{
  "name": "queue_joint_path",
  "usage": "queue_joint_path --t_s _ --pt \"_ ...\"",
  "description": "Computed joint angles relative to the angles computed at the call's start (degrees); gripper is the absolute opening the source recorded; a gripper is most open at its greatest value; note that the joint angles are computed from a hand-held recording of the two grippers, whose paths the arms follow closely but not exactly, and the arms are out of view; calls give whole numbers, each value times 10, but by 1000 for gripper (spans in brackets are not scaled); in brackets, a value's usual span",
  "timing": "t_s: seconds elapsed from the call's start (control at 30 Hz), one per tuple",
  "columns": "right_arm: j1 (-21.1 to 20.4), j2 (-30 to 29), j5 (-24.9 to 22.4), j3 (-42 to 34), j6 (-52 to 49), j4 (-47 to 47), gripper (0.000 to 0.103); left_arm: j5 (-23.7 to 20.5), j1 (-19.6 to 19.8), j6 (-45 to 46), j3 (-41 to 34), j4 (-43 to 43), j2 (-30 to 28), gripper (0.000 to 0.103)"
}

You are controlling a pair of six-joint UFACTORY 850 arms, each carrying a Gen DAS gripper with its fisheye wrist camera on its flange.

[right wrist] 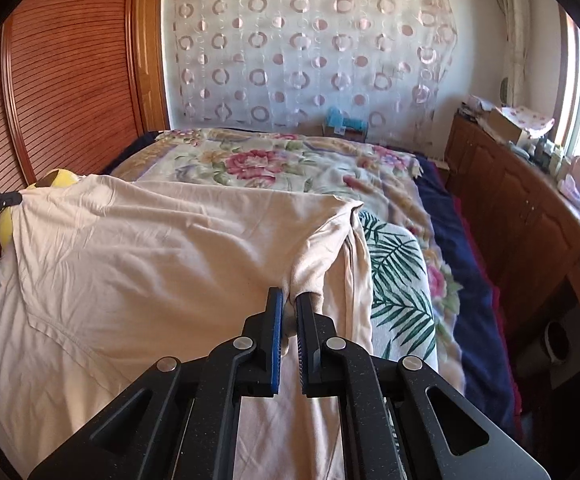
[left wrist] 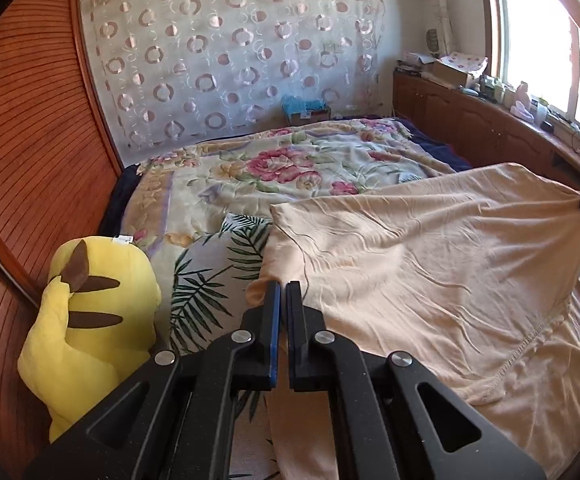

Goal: Fold small clothes

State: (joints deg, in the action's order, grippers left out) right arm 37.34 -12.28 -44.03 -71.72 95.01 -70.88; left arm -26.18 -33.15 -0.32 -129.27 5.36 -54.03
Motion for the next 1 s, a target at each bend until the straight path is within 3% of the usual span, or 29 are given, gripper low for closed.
queue_joint_path --t_s 0.13,0.23,0.43,0.67,0.83,1.0 --pt "6 -4 -6 -1 4 -6 6 -8 5 0 -20 -10 -5 4" --pt "7 8 2 9 23 -22 6 13 6 40 19 -61 26 4" --pt "37 60 -8 59 75 -62 6 81 -3 88 158 -94 124 4" --pt "96 120 -60 112 90 -73 6 151 -3 209 313 -234 240 4" --pt "141 157 -94 155 104 -61 6 188 -5 242 423 -274 311 4" --pt "189 182 -124 189 127 -36 6 194 3 314 499 -382 353 4"
